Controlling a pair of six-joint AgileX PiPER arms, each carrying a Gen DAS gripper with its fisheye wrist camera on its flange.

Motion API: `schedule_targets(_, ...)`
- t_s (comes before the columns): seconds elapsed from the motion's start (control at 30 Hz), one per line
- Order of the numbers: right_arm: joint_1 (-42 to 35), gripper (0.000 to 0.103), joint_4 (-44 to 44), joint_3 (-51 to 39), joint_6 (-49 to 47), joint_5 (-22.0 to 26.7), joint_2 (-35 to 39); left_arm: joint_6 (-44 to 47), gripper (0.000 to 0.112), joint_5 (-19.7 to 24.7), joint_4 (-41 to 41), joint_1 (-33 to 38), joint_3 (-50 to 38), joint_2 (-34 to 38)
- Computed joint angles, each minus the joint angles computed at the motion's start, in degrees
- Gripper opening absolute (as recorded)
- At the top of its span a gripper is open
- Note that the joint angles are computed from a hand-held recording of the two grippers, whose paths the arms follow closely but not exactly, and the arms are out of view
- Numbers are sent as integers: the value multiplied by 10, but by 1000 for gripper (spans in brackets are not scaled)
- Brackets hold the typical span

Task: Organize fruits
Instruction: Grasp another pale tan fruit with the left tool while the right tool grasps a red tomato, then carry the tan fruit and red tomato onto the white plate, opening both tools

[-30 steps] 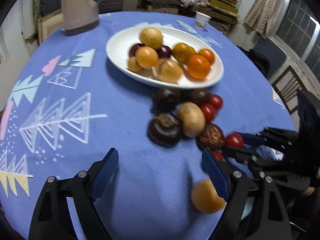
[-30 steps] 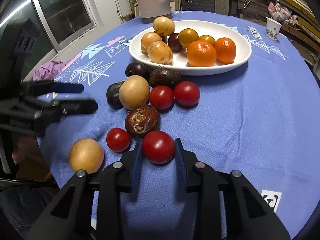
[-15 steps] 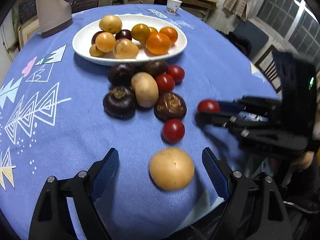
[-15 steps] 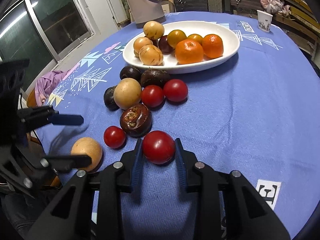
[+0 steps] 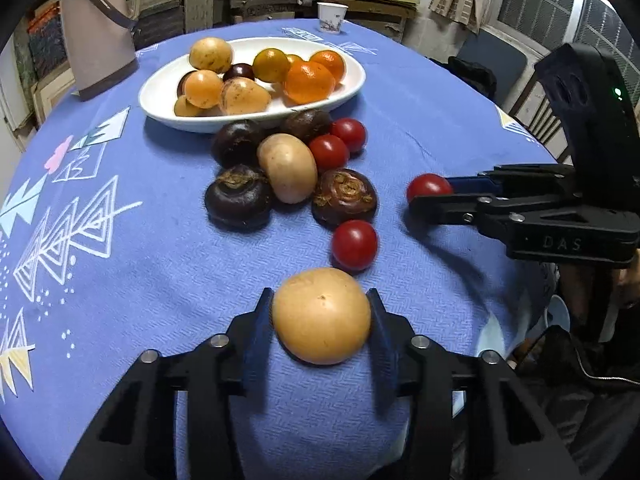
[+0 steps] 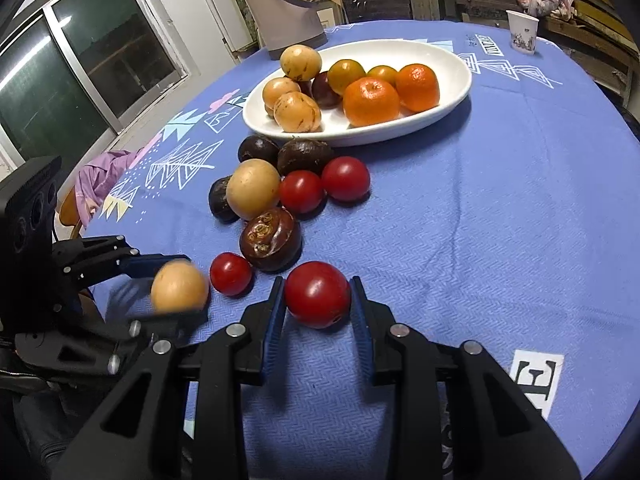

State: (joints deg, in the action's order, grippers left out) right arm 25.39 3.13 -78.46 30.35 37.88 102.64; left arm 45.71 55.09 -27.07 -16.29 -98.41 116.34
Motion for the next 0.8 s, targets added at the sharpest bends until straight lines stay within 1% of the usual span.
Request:
schedule_targets(0.13,0,31,1,0,1,-1,-2,5,46,-2,4,-1,2,-3)
schedule_targets(0.27,0,31,1,-1,1,-1,-4,-7,46,12,9,7,-20,5)
schedule_targets(0.4,-2,31,0,-1,-2,-1,-9,-24,46,34,9,17,-57,19)
schedule_targets(0.57,-4,31,-8,-8,-1,4,-14,-33,46,44,9,20,-89,26)
schedule_targets(0.8,-14,31,-30,-35,4,22,-22,-48,46,68,11,23,-177,56)
